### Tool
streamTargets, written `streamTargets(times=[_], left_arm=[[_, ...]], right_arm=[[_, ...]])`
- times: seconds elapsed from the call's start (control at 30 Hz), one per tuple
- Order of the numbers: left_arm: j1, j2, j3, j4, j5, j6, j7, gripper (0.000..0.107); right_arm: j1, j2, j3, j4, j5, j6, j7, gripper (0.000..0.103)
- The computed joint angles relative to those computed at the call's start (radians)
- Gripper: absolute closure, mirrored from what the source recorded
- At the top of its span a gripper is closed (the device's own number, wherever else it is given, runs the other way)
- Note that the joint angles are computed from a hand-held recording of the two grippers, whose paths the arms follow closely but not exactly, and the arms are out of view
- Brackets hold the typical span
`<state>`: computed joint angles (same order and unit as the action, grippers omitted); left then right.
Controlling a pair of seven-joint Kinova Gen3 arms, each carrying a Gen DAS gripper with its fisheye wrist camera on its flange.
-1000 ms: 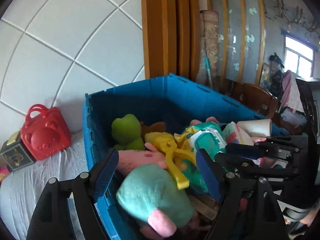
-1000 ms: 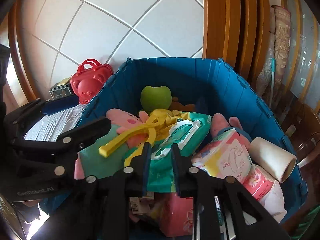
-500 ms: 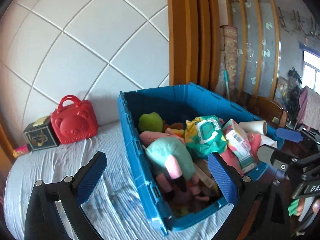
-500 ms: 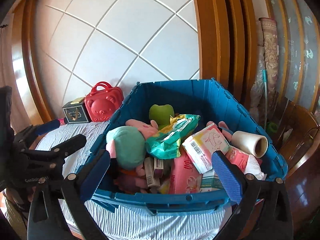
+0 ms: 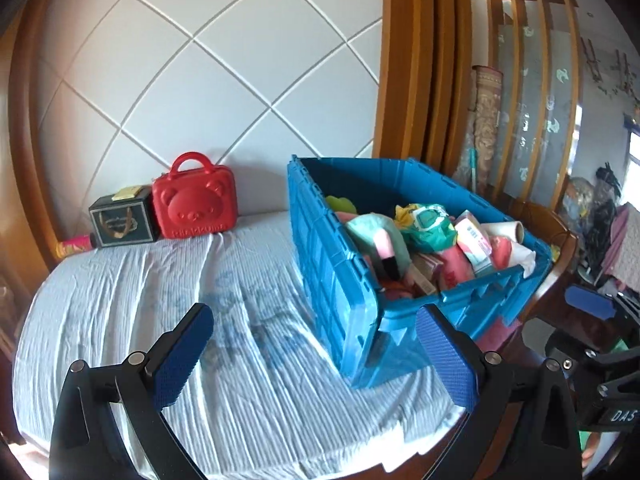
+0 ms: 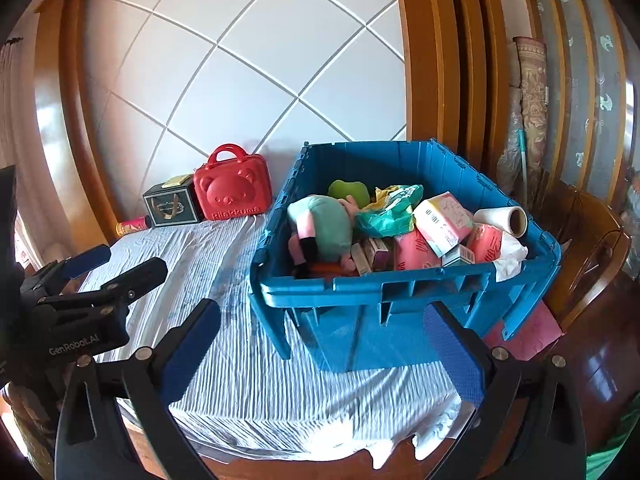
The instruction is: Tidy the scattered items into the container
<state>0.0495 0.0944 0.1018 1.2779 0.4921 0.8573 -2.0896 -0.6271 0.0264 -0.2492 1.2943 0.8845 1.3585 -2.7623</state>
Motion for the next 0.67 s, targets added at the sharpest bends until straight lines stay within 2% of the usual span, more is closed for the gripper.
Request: streamTargets(times=[0.13, 0.4, 0.67], left_arm=[[-0.028, -0.058, -0.028, 0.060, 0.041, -0.004, -0.039, 0.005], [-0.046, -0.092, -0.065, 0.079, 0.131, 0.041, -0.129, 0.005], [-0.031, -0.111, -0.069, 0.091, 0.113, 0.035, -0.124, 0.005]], right_arm=[[-0.045, 0.014, -0.022, -0.021, 0.033, 0.047, -0.026, 0.000], [-0.109, 0.019, -0.028, -0.032, 0.095, 0.121, -0.082, 0.000], [-0.114, 0.015, -0.030, -0.031, 0.095, 0.139, -0.096, 0.000]])
